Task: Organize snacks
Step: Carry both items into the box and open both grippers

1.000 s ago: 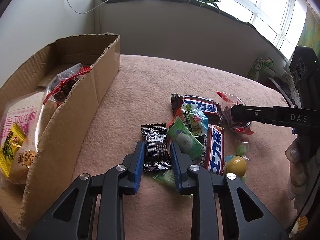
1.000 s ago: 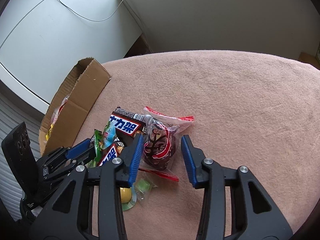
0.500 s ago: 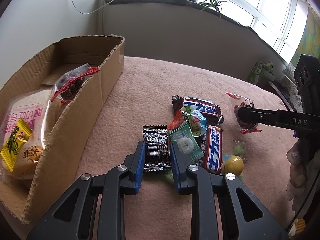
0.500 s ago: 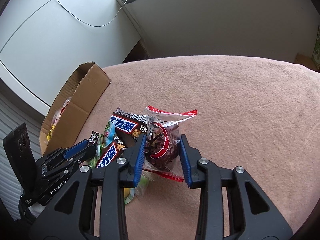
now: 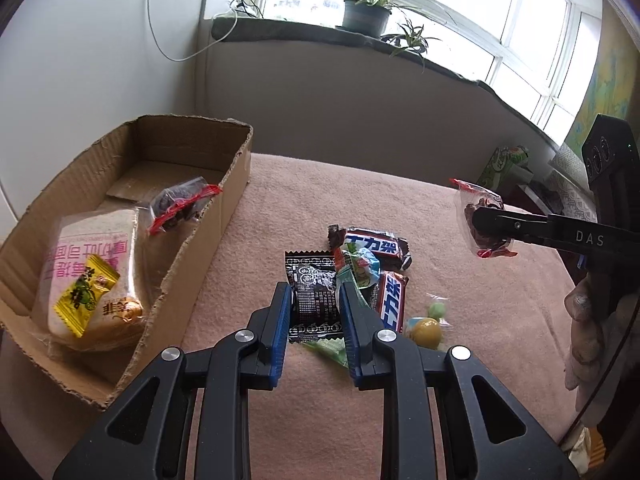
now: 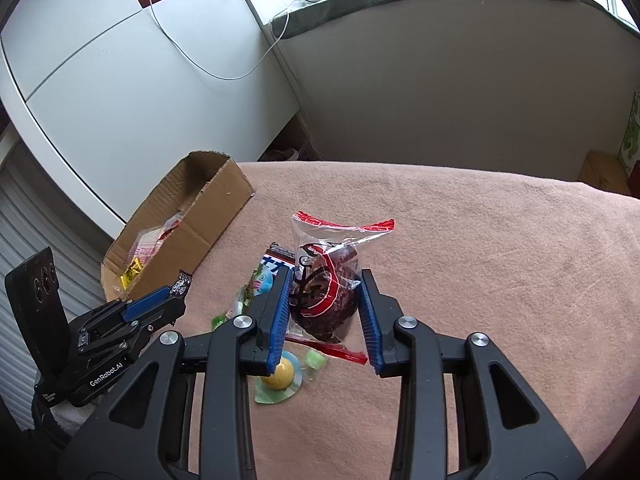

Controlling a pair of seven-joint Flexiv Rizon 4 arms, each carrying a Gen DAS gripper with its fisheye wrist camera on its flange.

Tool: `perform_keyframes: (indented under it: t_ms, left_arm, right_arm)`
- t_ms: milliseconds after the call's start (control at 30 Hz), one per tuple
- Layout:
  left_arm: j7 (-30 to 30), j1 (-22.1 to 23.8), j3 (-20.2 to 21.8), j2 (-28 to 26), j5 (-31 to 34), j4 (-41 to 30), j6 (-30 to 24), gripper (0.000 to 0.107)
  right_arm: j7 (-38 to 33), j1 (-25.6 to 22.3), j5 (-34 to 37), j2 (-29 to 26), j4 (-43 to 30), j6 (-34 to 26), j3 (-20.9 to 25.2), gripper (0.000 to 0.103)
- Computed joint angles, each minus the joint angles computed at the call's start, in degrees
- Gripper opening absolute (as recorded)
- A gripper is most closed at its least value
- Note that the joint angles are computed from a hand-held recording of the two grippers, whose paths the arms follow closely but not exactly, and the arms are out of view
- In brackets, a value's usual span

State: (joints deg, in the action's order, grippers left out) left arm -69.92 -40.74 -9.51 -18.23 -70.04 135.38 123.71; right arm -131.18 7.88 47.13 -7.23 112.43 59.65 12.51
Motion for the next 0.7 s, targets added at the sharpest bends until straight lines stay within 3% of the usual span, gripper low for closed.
perform_keyframes:
  t_ms: [333, 700]
  left_arm:
    - [-3.00, 0.92, 0.20, 6.11, 1.56, 5.66, 5.45, 0.023]
    - [-9.10, 4.73, 0.36, 10.87, 4.37, 12.92, 8.50, 0.023]
  right_arm:
    - [0.69, 3.89, -0.80, 2.51, -1.86, 0.82, 1.13, 0.034]
    - [4.71, 10.27, -5.80, 0.45, -4.99, 5.31, 3.93, 0.034]
